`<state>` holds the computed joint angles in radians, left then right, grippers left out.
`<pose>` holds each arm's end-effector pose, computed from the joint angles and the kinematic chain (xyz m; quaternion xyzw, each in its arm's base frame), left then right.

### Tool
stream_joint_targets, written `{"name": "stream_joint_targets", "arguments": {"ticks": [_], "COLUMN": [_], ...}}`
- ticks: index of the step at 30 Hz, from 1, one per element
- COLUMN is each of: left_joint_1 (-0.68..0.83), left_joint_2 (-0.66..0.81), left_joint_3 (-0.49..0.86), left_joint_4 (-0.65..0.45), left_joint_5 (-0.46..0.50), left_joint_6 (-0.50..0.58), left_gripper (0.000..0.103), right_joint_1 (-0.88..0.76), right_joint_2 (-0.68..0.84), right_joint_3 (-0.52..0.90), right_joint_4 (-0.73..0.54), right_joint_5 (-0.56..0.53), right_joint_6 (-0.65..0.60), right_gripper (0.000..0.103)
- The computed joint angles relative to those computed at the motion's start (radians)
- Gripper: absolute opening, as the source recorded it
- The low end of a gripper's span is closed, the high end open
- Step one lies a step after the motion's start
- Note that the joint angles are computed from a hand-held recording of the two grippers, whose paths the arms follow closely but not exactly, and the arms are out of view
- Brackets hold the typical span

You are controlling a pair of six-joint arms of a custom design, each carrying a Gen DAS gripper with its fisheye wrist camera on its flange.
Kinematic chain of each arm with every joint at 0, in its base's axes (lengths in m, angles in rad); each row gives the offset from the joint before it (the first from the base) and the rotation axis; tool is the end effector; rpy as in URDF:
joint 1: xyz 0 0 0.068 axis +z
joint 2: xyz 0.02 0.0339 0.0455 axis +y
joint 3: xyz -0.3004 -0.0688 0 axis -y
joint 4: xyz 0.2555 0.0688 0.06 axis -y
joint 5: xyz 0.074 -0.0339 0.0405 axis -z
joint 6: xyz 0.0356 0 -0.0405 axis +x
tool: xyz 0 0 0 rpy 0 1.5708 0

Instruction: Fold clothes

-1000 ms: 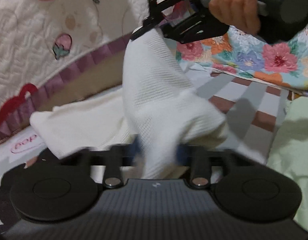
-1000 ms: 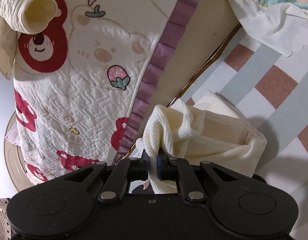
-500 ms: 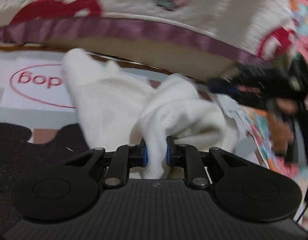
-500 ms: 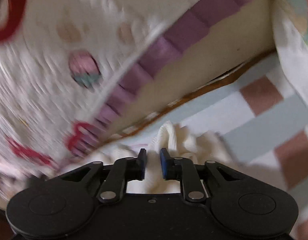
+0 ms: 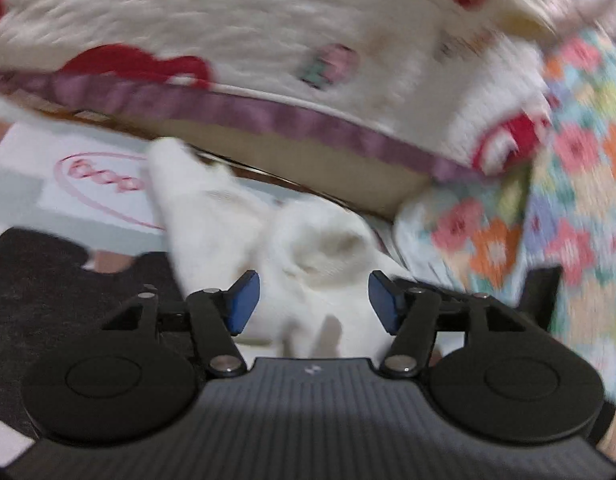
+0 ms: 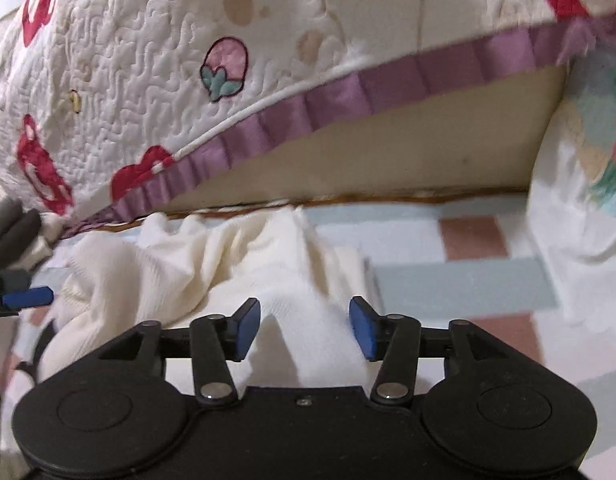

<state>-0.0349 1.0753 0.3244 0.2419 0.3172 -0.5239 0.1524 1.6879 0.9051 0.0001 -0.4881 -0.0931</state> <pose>0.1985 -0.0180 0.1948 -0.1285 0.8456 -0.2688 0.4430 0.3467 0.0701 0.1998 -0.2018 0.8779 0.2341 0.3658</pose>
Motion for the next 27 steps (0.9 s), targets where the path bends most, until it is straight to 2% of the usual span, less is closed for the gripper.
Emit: {"name": "stream_joint_targets", "arguments": {"ticks": [1,4,7,9,10,11,15,19,23,27], "left_joint_1": [-0.068,-0.229,-0.294,-0.295,-0.287,-0.279,-0.18,-0.042,0.088,0.147], "left_joint_2": [0.034,0.176,0.326,0.369,0.376,0.384,0.346,0.395,0.508,0.485], "left_joint_3": [0.021,0.089,0.201,0.239,0.244,0.249,0.179,0.12,0.059,0.043], "left_joint_4": [-0.004,0.005,-0.045,-0.063,-0.061,-0.058,0.069,0.171,0.324,0.359], "left_joint_5": [-0.066,-0.232,-0.331,-0.374,-0.393,-0.411,-0.435,-0.299,-0.122,-0.021], "left_joint_6": [0.012,0.053,0.068,0.082,0.09,0.099,0.068,-0.044,-0.226,-0.221], "left_gripper": [0.069,0.071,0.073,0.069,0.048,0.018,0.018,0.019,0.022,0.023], "right_joint_1": [0.002,0.011,0.021,0.028,0.03,0.03,0.013,-0.027,-0.062,-0.079], "right_joint_2": [0.007,0.032,0.048,0.05,0.053,0.055,0.062,0.115,0.151,0.113], "right_joint_3": [-0.003,-0.028,-0.05,-0.058,-0.059,-0.059,-0.051,-0.016,0.067,0.139], "right_joint_4": [0.005,0.068,0.123,0.135,0.136,0.135,0.118,0.079,-0.028,-0.028], "right_joint_5": [0.009,0.031,0.045,0.057,0.059,0.058,0.04,-0.032,-0.108,-0.162], "right_joint_6": [-0.003,0.056,0.107,0.101,0.097,0.091,0.06,0.048,0.029,0.041], "right_gripper": [0.057,0.057,0.059,0.06,0.061,0.061,0.063,0.068,0.068,0.069]}}
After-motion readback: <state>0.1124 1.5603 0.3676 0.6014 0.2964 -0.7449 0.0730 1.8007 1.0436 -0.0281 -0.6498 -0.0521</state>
